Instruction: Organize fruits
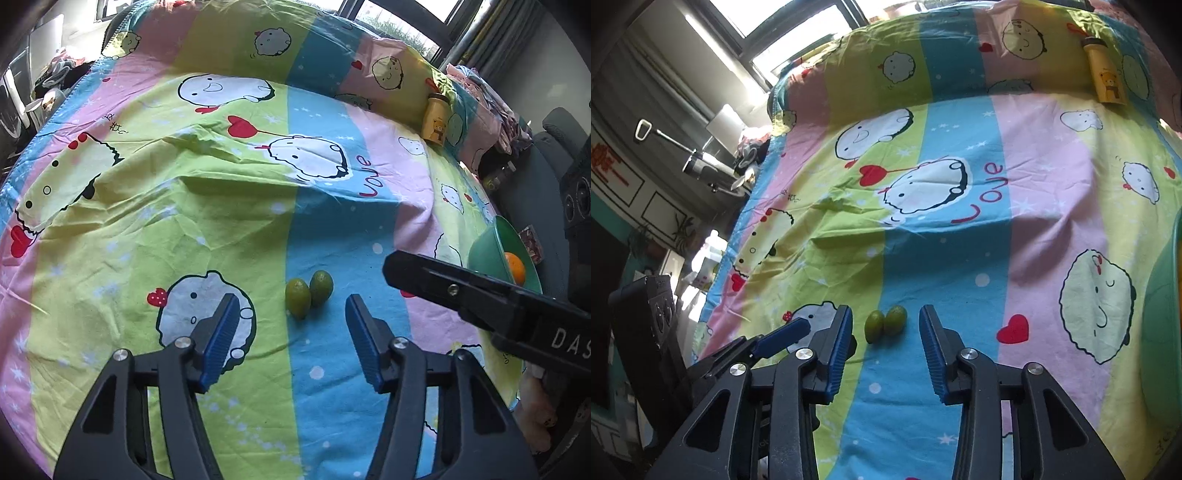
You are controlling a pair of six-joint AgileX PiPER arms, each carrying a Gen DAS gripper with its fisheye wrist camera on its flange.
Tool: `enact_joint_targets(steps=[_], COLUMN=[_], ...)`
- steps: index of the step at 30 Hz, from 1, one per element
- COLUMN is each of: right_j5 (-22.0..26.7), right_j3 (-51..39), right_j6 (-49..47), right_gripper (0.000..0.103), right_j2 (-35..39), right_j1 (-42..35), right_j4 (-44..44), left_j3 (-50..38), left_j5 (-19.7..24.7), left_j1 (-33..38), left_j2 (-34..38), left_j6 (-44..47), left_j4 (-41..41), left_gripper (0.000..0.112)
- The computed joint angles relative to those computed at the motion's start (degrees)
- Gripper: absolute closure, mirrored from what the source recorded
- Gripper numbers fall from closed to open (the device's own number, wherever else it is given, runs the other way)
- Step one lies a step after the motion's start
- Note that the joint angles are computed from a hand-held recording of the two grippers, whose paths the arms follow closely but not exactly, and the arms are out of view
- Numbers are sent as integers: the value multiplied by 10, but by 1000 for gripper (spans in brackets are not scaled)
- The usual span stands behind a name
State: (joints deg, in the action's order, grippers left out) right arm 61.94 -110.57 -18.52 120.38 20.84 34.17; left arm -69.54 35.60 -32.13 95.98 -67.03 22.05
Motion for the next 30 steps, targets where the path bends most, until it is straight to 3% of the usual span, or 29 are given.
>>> enact_joint_targets(steps=[4,18,24,30], right_j5=[23,64,37,18], right_j3=[-47,-147,-128,-113], right_j6=[41,105,95,93], right_gripper=[73,73,75,83], right_j2=[47,122,113,107], right_j1=[22,56,61,62], right_j4=[-33,-104,-109,-115], left_j3=[3,4,8,18], left_j5=[-21,-63,-68,-78], left_j1=[10,23,26,28], left_j2=[15,41,45,42], left_j6=[29,69,46,33], left_j4=[-35,-81,-60,-46], left_gripper=[66,84,92,95])
